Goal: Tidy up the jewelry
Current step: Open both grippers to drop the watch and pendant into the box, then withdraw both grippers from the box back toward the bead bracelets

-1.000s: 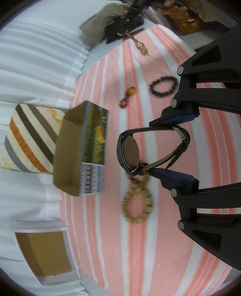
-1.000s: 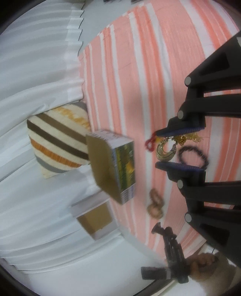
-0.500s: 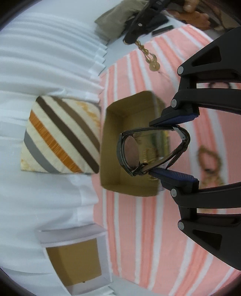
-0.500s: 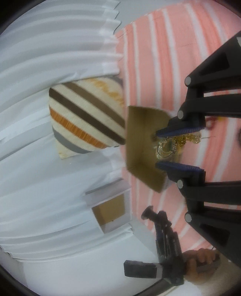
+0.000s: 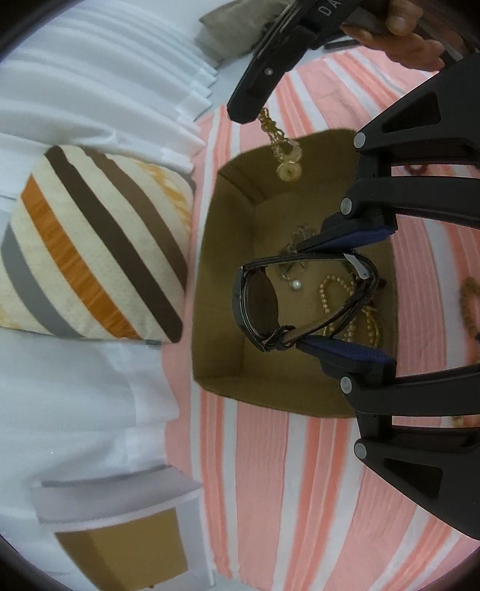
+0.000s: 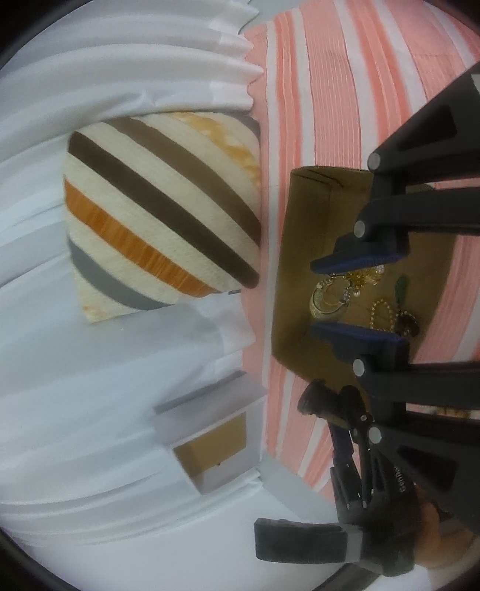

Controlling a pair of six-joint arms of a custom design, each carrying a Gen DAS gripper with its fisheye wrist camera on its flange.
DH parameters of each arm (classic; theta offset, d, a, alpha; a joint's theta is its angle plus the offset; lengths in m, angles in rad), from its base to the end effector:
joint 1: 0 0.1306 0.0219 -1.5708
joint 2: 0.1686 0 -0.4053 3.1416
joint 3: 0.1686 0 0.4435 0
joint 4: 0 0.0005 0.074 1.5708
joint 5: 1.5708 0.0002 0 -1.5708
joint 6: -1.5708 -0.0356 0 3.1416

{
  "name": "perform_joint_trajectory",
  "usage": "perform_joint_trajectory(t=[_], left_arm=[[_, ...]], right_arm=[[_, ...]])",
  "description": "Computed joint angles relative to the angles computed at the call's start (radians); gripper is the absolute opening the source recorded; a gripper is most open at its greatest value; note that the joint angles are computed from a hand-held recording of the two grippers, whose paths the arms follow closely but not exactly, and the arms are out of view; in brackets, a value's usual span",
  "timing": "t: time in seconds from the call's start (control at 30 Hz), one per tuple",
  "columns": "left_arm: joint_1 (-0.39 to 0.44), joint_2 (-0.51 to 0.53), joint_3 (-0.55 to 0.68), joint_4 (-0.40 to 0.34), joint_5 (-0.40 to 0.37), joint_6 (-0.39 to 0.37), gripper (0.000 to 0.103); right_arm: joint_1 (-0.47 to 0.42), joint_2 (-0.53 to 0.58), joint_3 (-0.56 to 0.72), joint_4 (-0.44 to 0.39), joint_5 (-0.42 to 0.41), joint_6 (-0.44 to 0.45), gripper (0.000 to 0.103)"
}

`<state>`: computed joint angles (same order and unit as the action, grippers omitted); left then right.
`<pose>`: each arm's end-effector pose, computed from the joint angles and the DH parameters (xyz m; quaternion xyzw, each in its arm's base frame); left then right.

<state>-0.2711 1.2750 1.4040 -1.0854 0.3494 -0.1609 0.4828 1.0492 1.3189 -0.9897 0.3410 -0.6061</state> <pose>0.4514 -0.1386 0.5018 0.2525 0.9056 -0.1818 0.2882 0.3512 0.1701 0.5580 0.1252 0.8916 0.0784 0.4279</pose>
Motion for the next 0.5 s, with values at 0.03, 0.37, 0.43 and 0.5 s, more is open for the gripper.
perform_joint_trajectory(t=[0.03, 0.37, 0.43, 0.5], left_arm=[[-0.003, 0.006, -0.003, 0.006, -0.003, 0.000, 0.045], [0.002, -0.015, -0.046, 0.072, -0.043, 0.024, 0.094], [0.016, -0.029, -0.055, 0.072, -0.028, 0.030, 0.094], [0.028, -0.044, -0.064, 0.068, -0.020, 0.025, 0.094]], right_arm=[[-0.004, 0.002, -0.005, 0.002, -0.007, -0.001, 0.027], [-0.008, 0.005, -0.042, 0.016, 0.048, -0.012, 0.075], [-0.006, -0.004, -0.048, 0.008, 0.065, -0.022, 0.075], [0.004, -0.016, -0.054, -0.004, 0.090, -0.034, 0.075]])
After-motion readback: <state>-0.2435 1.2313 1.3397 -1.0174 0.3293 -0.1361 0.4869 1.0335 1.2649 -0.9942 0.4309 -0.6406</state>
